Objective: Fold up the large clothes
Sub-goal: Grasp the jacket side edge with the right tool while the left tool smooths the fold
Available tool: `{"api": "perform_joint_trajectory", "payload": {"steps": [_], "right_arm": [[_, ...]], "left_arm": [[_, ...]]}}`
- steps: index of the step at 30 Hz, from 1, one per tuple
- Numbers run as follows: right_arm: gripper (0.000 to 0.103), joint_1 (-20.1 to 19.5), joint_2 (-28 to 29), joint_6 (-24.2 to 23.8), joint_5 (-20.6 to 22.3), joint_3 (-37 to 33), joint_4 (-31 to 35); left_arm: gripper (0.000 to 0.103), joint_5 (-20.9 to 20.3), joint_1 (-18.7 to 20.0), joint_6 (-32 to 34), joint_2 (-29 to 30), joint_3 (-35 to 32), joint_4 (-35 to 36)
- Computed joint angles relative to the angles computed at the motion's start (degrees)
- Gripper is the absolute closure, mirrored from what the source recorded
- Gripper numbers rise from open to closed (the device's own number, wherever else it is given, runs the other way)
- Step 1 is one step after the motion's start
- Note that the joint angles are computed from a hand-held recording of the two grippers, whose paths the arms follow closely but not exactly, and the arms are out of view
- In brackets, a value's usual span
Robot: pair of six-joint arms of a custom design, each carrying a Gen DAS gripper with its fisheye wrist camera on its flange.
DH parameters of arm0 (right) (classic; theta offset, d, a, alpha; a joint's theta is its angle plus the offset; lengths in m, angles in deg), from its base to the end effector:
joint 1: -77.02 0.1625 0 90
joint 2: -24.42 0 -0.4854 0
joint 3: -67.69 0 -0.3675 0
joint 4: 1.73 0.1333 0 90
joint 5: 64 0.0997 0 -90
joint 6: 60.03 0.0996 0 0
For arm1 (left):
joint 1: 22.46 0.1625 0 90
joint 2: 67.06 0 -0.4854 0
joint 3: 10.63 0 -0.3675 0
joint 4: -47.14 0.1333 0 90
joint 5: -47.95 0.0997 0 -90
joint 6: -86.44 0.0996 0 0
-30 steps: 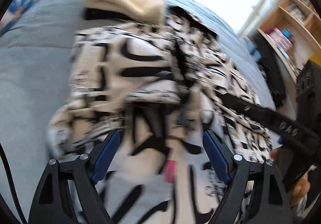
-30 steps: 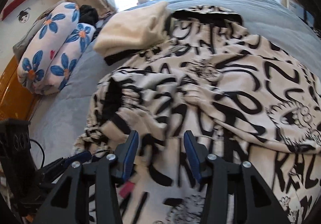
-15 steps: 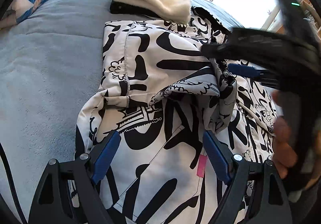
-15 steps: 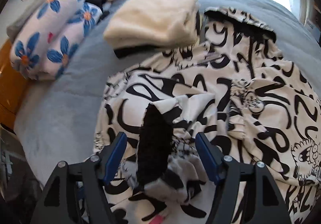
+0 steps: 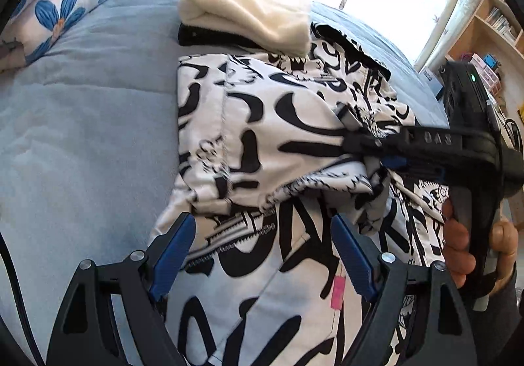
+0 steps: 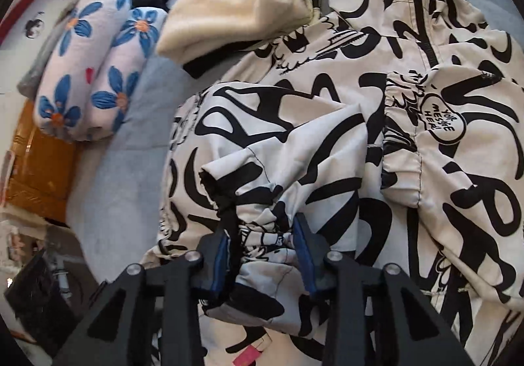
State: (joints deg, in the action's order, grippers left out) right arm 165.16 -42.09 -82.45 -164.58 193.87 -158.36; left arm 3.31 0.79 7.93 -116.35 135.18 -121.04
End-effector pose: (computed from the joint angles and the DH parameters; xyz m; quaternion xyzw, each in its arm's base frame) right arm 0.0991 -0.4934 0.2054 0.1719 -0.9789 0.0397 0.1027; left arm -0.2387 -0.3248 0.0675 -0.0322 0.9124 -0.3194 0.2540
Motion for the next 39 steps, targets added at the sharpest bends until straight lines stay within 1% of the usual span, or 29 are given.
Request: {"api": "perform_joint_trajectory", "payload": {"steps": [3,5,7,9,11,13,14,15,16,18,19,20,22,25,27,29,30,32,34,36,38,39], "right_arm": [[0.067,-0.8,-1.0,0.1,0.5,-0.3,2.0],[0.064,-0.9,-1.6,0.2,0.3,-0.5,2.8],[0.064,-1.2,-1.9,0.0,0.7,-0.5,2.7],[0.064,-1.0,-2.1,-1.0,-1.3,0.0,0.4],[0.064,-1.1,-2.2,-1.4,-2.0,0.2,-0.7],[0.064,-0.9,-1.7,-1.4,-5.2,0.4,-2.4],[0.067,-0.8,-1.5,-1.6,-6.4,0.4,-2.7],[0.073,-0.9,-1.4,-2.3,-6.7,0.5,-2.9],[0.091,-0.8,-1.3,-3.1,-7.1,0.4,-2.4],[0.091,0.5,-1.5,-4.9,-8.7,1.1,-4.3],[0.091,1.1,-2.1,-6.4,-8.7,1.5,-5.1],[0.091,1.9,-3.1,-8.0,-8.0,2.1,-6.2],[0.092,3.2,-5.6,-10.9,-5.2,2.7,-8.1],[0.091,3.4,-10.1,-12.7,1.8,2.2,-8.5],[0.092,2.4,-12.8,-13.9,6.1,2.3,-10.9],[0.092,0.6,-14.6,-14.1,8.8,2.0,-11.9],[0.092,-0.6,-15.0,-13.6,9.0,1.6,-12.1],[0.092,-3.0,-14.7,-12.0,7.4,0.8,-12.0],[0.091,-6.4,-13.3,-10.2,5.1,-0.2,-11.2],[0.091,-9.6,-10.3,-8.9,1.2,-1.0,-11.8],[0.085,-12.0,-8.3,-8.1,-1.4,-1.4,-11.8],[0.084,-13.4,-8.0,-6.5,-1.2,-2.4,-9.3]], "left_arm": [[0.020,0.9,0.6,0.6,-1.0,-0.8,2.2],[0.020,1.7,1.5,2.2,-1.4,-1.8,3.1],[0.020,2.7,2.7,3.8,-1.7,-3.0,4.6],[0.020,3.5,4.3,5.3,-1.9,-4.7,7.3],[0.020,4.0,5.9,6.1,-1.6,-6.2,8.8],[0.020,3.8,7.6,6.9,-1.8,-7.1,9.4],[0.020,3.7,8.3,7.2,-1.8,-7.3,9.3],[0.020,3.6,8.9,7.4,-1.8,-7.5,9.4],[0.020,3.5,9.5,7.6,-1.8,-7.7,9.4],[0.020,3.2,10.3,8.0,-1.9,-7.6,9.0],[0.020,3.1,10.5,7.8,-2.2,-7.3,9.0],[0.020,3.1,10.6,7.7,-2.5,-7.0,8.9],[0.020,3.4,10.7,7.4,-2.7,-6.9,9.5],[0.020,3.8,11.0,7.2,-2.9,-7.0,10.1],[0.020,4.1,11.2,7.3,-2.8,-7.1,10.2],[0.020,4.4,11.5,7.1,-2.6,-7.6,11.1],[0.020,4.5,11.8,7.1,-2.3,-8.0,11.6],[0.020,4.4,12.3,7.4,-1.8,-8.6,11.9],[0.020,4.5,12.9,7.8,-1.2,-9.2,12.4],[0.020,4.4,13.8,8.4,-0.6,-10.1,13.1],[0.020,3.7,14.9,9.4,-0.2,-10.9,13.4],[0.020,2.9,15.6,10.4,-0.2,-11.2,12.9]]}}
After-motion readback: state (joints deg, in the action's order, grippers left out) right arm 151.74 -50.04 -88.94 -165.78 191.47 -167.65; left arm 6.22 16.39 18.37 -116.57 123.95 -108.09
